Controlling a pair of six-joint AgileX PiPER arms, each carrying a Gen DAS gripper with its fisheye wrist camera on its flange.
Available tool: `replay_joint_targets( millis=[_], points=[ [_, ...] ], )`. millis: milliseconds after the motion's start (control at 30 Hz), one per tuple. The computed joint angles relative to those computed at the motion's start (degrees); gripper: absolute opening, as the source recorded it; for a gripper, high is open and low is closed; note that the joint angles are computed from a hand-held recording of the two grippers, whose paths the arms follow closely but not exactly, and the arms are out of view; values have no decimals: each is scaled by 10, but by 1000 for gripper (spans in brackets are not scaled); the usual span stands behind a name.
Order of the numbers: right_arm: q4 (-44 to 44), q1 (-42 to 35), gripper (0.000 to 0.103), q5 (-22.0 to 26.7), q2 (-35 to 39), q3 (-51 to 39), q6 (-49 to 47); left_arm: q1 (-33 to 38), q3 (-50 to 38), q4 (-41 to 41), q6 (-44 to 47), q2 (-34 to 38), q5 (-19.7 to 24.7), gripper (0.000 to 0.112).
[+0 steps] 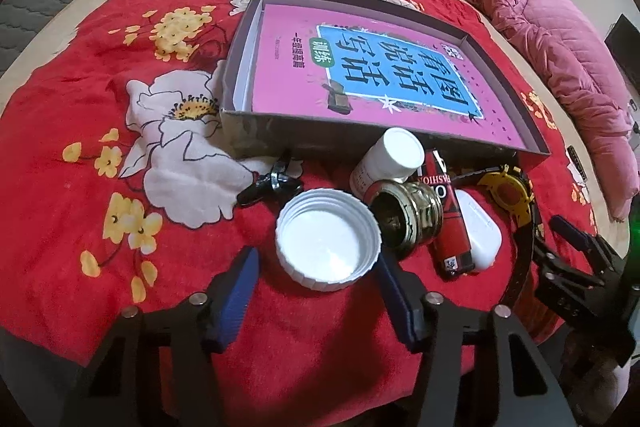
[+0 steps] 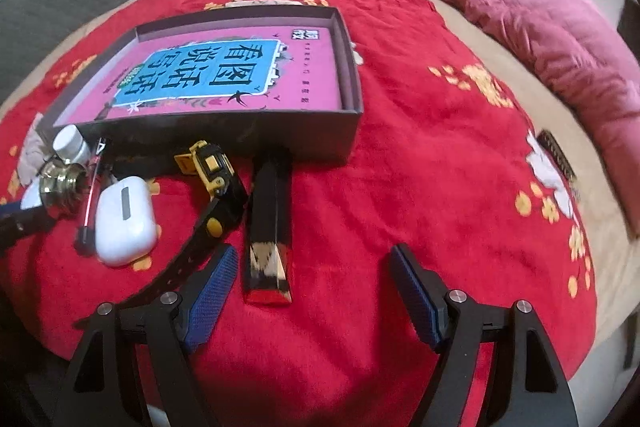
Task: Organize rigid objects
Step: 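Grasp the black-and-gold tube with the right gripper while the left gripper grasps the white cap, then carry the white cap and black tube into the grey box with both grippers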
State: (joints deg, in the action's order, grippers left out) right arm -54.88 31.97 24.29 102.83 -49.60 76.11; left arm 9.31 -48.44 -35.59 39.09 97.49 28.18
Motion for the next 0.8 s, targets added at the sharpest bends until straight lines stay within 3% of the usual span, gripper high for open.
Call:
replay_joint_targets(
  millis=[67,200,433,567,800],
  points=[
    [-18,1,77,2,13,-9,15,4,-3,-12,10,3,2,53],
    [-38,-14,54,-28,24,-14,30,5,-8,-20,13,10,1,52],
    [-95,-26,39,-67,36,-17,64,-14,-11,5,-19,14,-18,51],
    [-119,-39,25,-98,33,-10,88,-19,-11,17,-29,18,-26,51],
    [-137,-57,22,-132,13,14,121,-24,-7,37,-46,10,-29,51]
  ],
)
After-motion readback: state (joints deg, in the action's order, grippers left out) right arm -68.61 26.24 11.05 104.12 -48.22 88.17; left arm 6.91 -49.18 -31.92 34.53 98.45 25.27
